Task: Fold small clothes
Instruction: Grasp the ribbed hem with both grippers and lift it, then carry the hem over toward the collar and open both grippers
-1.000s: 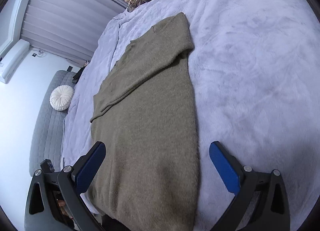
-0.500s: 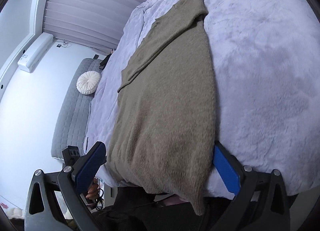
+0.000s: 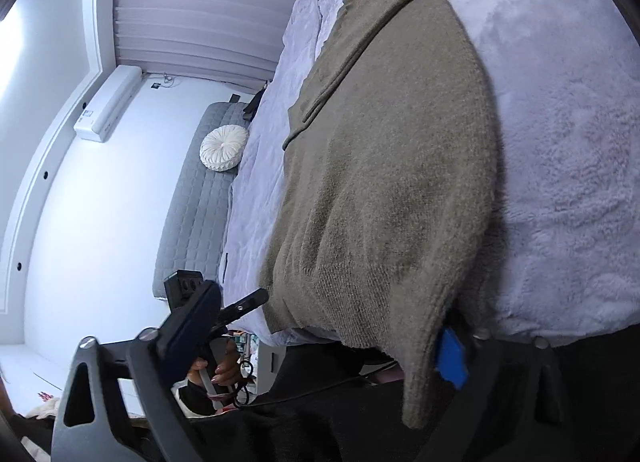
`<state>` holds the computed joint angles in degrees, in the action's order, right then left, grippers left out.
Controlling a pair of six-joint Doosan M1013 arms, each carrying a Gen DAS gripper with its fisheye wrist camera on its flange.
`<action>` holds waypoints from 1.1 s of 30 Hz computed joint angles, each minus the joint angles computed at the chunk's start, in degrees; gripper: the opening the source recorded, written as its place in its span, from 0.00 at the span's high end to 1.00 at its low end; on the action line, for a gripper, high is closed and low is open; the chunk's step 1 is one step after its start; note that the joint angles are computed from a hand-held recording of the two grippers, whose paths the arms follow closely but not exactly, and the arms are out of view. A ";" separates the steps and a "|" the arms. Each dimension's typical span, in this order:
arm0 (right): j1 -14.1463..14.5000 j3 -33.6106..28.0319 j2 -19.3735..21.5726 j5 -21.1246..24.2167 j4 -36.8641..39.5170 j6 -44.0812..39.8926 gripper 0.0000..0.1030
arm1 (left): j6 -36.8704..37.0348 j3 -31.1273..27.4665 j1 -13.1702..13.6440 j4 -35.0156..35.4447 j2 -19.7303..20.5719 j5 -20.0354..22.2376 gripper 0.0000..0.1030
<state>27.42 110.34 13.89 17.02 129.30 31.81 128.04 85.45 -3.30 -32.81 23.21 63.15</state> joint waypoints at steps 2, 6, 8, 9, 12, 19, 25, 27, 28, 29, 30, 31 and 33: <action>-0.03 -0.02 0.43 -0.43 -4.68 6.95 0.76 | -0.60 0.08 -0.11 2.22 -0.21 -1.33 0.71; 0.19 -0.32 1.22 0.96 -4.62 6.17 0.91 | 1.53 -1.79 2.32 -5.14 1.23 5.17 0.89; 0.17 0.28 1.15 4.47 6.88 -6.13 0.91 | 2.51 -2.06 2.97 -8.40 1.39 6.10 0.89; 0.02 0.54 1.09 6.36 10.99 -10.46 0.91 | 2.56 -2.35 3.17 -9.49 1.48 6.32 0.89; -0.85 0.20 1.08 10.91 17.39 -17.85 0.91 | 2.01 -3.97 3.73 -13.74 2.16 6.81 0.89; -4.69 -4.98 2.81 14.37 16.69 -19.93 0.91 | -1.26 -12.80 2.31 -19.43 5.71 3.33 0.89; -9.12 -13.54 6.10 12.40 8.63 -15.66 0.91 | -4.80 -25.38 -1.00 -17.62 11.88 1.21 0.89; -10.73 -16.36 7.44 11.78 5.09 -12.73 0.91 | -6.67 -30.10 -2.24 -16.23 14.40 0.98 0.89; -11.68 -18.23 8.41 11.21 2.56 -10.47 0.91 | -8.15 -33.07 -2.94 -14.86 16.05 0.87 0.89; -12.43 -19.64 9.24 10.85 0.52 -8.51 0.91 | -9.54 -35.60 -3.51 -13.45 17.50 0.82 0.89; -13.26 -20.98 10.12 10.60 -1.41 -6.45 0.91 | -11.26 -38.60 -4.10 -11.85 19.25 0.96 0.89; -14.33 -22.38 11.20 10.48 -3.71 -3.83 0.91 | -13.05 -42.07 -4.70 -10.31 21.35 1.45 0.89; -15.73 -24.97 13.31 9.66 -6.74 0.65 0.91 | -16.93 -49.06 -5.77 -7.02 25.73 2.62 0.89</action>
